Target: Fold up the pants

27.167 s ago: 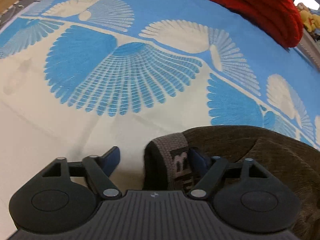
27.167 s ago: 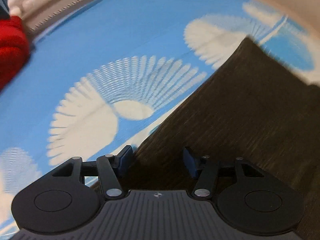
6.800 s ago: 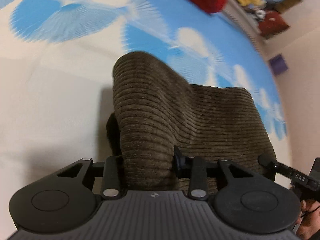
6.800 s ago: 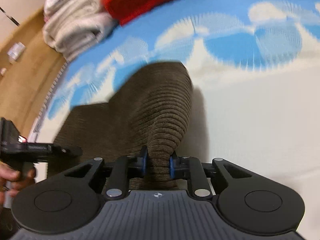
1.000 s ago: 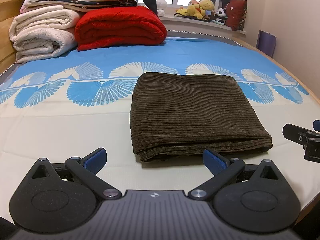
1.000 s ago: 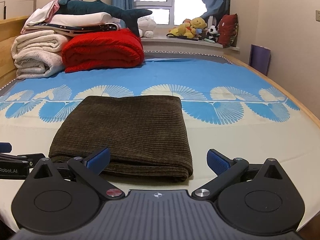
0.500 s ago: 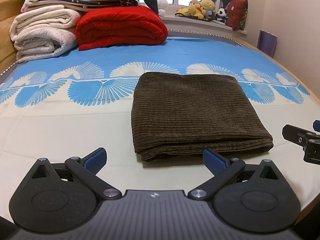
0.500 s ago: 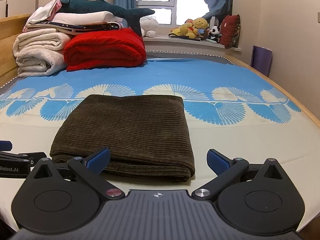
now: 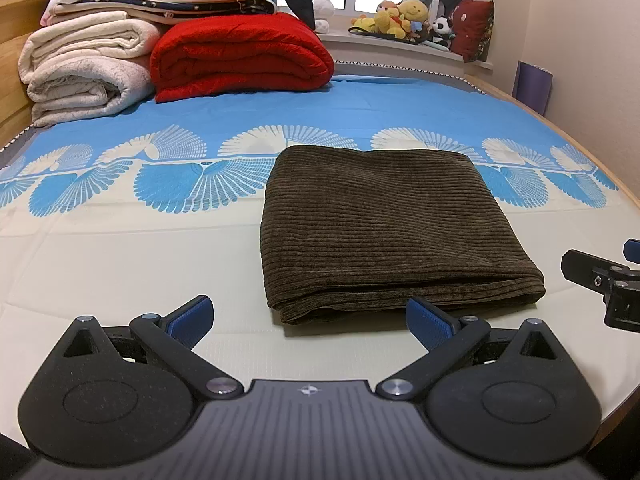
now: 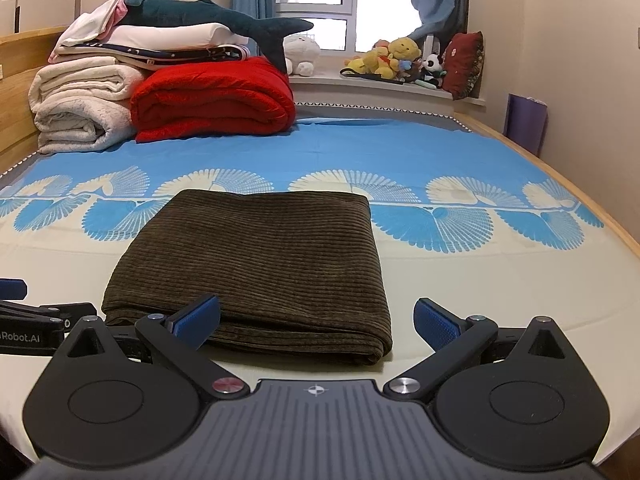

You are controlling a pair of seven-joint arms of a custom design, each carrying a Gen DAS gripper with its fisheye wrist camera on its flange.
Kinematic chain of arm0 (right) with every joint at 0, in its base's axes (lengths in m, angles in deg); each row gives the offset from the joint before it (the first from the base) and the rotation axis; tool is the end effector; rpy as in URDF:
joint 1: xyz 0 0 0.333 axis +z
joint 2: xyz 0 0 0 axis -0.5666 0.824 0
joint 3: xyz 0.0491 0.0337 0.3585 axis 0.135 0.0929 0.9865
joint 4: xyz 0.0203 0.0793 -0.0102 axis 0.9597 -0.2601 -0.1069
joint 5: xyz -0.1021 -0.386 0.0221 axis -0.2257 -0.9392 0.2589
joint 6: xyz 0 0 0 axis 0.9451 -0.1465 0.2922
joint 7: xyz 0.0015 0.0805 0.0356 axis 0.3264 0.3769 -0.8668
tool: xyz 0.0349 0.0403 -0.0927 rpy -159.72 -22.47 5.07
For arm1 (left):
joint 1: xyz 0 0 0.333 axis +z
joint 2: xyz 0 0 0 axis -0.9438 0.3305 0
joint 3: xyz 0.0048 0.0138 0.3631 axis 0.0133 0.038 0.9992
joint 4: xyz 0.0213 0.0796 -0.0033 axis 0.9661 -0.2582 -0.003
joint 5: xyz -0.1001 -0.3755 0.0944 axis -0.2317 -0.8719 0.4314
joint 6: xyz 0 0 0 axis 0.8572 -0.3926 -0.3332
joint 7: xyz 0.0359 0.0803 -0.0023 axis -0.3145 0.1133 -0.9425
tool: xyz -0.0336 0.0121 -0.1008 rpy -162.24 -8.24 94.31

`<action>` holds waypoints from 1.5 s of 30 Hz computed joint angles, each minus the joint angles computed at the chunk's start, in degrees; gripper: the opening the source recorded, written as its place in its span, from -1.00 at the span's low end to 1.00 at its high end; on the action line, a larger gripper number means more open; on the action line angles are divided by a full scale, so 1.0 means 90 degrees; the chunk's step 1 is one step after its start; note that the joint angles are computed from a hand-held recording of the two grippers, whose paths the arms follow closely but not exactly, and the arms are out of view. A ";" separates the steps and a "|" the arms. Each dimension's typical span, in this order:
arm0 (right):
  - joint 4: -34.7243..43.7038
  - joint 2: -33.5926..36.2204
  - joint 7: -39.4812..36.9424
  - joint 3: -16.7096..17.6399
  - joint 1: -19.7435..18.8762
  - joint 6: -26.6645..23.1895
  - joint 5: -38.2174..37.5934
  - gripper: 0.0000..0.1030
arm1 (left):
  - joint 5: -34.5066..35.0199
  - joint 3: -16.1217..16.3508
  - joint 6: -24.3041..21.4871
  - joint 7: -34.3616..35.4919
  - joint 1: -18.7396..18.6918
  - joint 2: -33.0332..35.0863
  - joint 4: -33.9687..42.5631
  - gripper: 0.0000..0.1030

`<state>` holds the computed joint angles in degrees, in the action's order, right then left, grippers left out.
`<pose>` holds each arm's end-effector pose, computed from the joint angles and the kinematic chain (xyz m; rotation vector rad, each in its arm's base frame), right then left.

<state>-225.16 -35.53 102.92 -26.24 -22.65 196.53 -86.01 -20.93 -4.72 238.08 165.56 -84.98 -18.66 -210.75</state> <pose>0.3739 0.2131 0.5279 -1.4265 1.8865 -1.0057 0.4607 -0.0679 0.5047 -1.4429 2.0588 -0.9163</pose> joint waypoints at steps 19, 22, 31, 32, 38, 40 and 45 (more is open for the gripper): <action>-0.0046 -0.0046 -0.0143 0.0007 -0.0060 0.0156 -0.0032 0.98 | -0.0052 0.0036 -0.0008 0.0071 -0.0046 -0.0001 0.0012 0.99; -0.0048 -0.0050 -0.0165 0.0004 -0.0063 0.0164 -0.0025 0.98 | -0.0055 0.0027 -0.0008 0.0077 -0.0039 0.0000 0.0014 0.99; -0.0037 -0.0047 -0.0165 0.0022 -0.0073 0.0165 -0.0029 0.98 | -0.0138 0.0044 -0.0035 0.0169 -0.0060 -0.0023 0.0012 0.99; -0.0035 -0.0045 -0.0163 0.0024 -0.0071 0.0161 -0.0025 0.98 | -0.0155 0.0059 -0.0038 0.0197 -0.0071 -0.0024 0.0013 0.99; -0.0028 -0.0038 -0.0152 0.0027 -0.0066 0.0152 -0.0029 0.98 | -0.0178 0.0038 -0.0041 0.0212 -0.0056 -0.0022 0.0019 0.99; -0.0026 -0.0035 -0.0154 0.0025 -0.0063 0.0152 -0.0029 0.98 | -0.0232 0.0075 -0.0040 0.0276 -0.0092 -0.0025 0.0021 0.99; -0.0021 -0.0030 -0.0138 0.0030 -0.0061 0.0144 -0.0040 0.98 | -0.0377 0.0101 0.0033 0.0407 -0.0163 -0.0020 0.0018 0.99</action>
